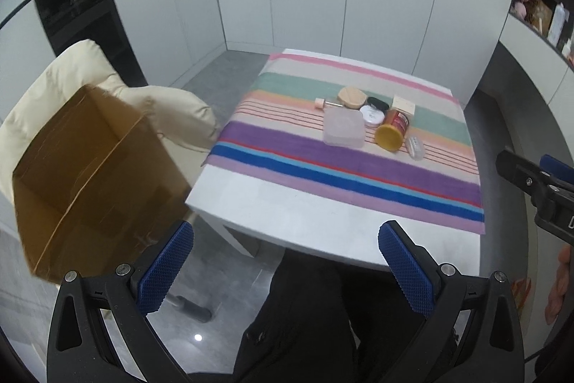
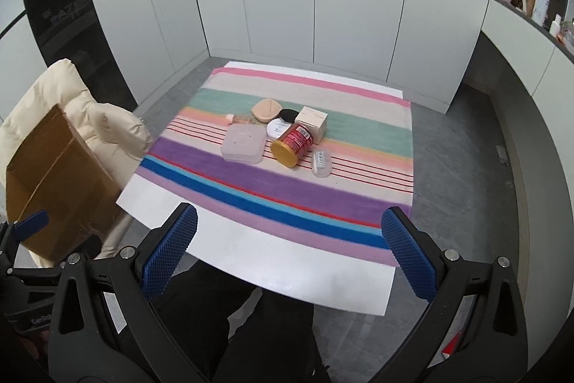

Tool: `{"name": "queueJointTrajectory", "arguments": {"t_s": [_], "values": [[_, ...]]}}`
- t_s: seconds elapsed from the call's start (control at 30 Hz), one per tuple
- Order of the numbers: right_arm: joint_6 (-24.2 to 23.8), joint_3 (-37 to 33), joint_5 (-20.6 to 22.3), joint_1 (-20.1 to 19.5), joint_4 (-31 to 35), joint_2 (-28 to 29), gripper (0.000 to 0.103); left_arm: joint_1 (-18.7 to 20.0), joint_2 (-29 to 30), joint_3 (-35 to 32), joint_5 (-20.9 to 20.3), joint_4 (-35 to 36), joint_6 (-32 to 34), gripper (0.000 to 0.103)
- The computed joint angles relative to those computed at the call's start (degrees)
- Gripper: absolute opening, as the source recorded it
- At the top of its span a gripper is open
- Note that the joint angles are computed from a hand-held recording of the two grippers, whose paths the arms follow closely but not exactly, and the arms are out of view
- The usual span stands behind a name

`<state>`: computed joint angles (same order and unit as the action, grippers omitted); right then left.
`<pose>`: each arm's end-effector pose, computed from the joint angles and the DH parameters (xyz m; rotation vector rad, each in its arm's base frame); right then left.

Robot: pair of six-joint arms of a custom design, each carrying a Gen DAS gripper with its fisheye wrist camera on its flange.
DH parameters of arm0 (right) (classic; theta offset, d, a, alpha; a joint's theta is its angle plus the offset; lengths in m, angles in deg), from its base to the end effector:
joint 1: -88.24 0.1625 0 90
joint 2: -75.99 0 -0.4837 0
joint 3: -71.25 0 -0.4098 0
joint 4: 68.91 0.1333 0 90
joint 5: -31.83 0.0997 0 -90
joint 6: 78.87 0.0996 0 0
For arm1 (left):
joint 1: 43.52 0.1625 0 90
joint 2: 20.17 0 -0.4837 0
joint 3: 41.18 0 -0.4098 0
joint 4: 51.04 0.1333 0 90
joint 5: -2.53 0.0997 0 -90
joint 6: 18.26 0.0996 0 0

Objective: Organize objects
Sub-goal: 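Grasp the clear square container with the left tool while the right tool grasps the red can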

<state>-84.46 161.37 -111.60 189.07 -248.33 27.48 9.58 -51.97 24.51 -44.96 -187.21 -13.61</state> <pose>0.1910 -0.7146 0.2867 -0.1616 -2.1164 0.9649 -0.3585 -0.8116 0.1383 0.7691 2.3149 -0.5152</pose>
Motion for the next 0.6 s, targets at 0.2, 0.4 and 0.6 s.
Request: {"name": "queueJointTrajectory", "arguments": {"t_s": [0.2, 0.4, 0.6], "values": [[1.4, -2.6, 1.0, -2.3, 3.2, 0.6, 0.103, 0.4, 4.4, -6.3, 0.6, 0.7, 2.1, 0.103], [6.7, -5.6, 2.8, -5.0, 8.1, 1.2, 0.103, 1.1, 10.3, -14.5, 2.9, 1.2, 5.9, 0.103], [7.4, -9.4, 4.9, -7.6, 11.4, 2.7, 0.103, 3.0, 17.2, -28.1, -3.7, 12.4, 4.8, 0.103]]}}
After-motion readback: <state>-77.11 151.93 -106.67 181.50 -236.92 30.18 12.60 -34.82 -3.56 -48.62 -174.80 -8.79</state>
